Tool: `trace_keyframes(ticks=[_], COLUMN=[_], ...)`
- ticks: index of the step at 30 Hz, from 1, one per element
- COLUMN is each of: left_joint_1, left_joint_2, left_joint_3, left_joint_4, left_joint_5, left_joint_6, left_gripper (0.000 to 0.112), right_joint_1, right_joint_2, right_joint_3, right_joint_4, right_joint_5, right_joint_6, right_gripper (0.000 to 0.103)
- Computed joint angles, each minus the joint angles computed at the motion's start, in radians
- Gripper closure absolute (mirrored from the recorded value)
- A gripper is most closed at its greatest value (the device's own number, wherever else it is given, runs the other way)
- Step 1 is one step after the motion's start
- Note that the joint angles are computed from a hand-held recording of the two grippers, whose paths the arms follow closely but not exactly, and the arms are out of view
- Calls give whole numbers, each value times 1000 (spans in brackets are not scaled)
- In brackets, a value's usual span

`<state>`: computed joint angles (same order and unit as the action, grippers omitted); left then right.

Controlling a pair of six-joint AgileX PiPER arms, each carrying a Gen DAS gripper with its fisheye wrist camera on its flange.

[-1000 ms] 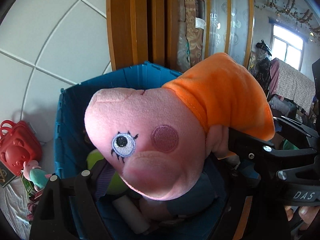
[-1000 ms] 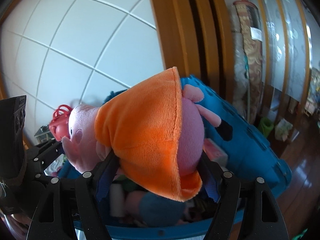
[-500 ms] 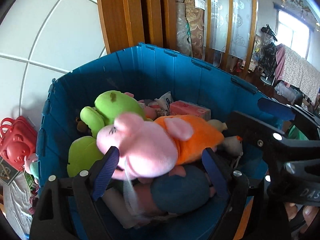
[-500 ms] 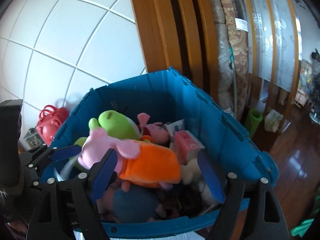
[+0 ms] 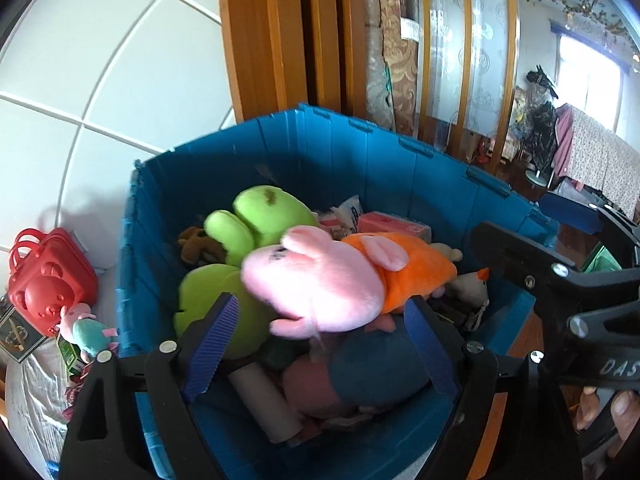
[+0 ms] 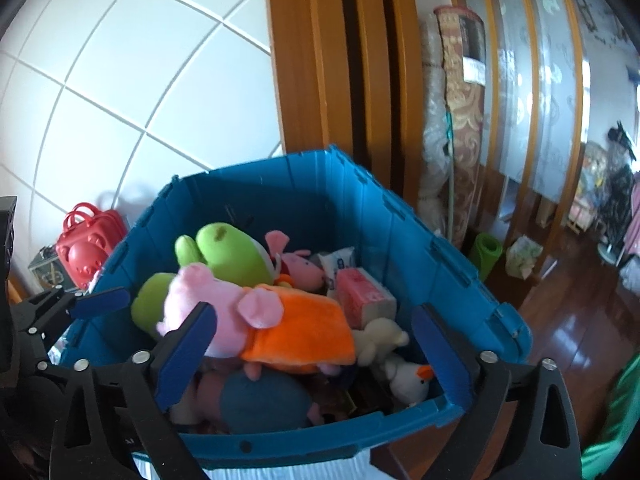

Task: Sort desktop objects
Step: 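Withdraw both grippers from the crate back toward the bed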

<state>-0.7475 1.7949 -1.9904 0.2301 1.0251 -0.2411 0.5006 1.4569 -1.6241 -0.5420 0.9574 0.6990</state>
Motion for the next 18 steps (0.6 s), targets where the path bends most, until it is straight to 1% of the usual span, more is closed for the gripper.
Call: trace_keyframes(ticks=[3,6,8,11,14,18], left_joint_1=[21,54,76,142,226,394], left_joint_2=[-88,-190,-238,-316,-385,-455], left_joint_3=[103,221,273,354,441,531], left_joint_4=[4,13,28,43,38,-44], left_joint_5=[-49,-106,-131,-160,-201,-237], left_joint_6=[1,-6,-22,-37,-34,34], left_gripper=[27,21,20,17,16,16], right_joint_1=[70,134,179,239,291,343], right_joint_2=[10,31,53,111,203,364], right_joint_3=[-43,-92,-132,-219,-346,-583], right_joint_4=[-69,-113,-137,-151,-131,-74], right_joint_5=[52,91,109,136,148,181], right_joint_6=[41,74,83,74,27,-75], right_gripper=[0,0,0,0,0,0])
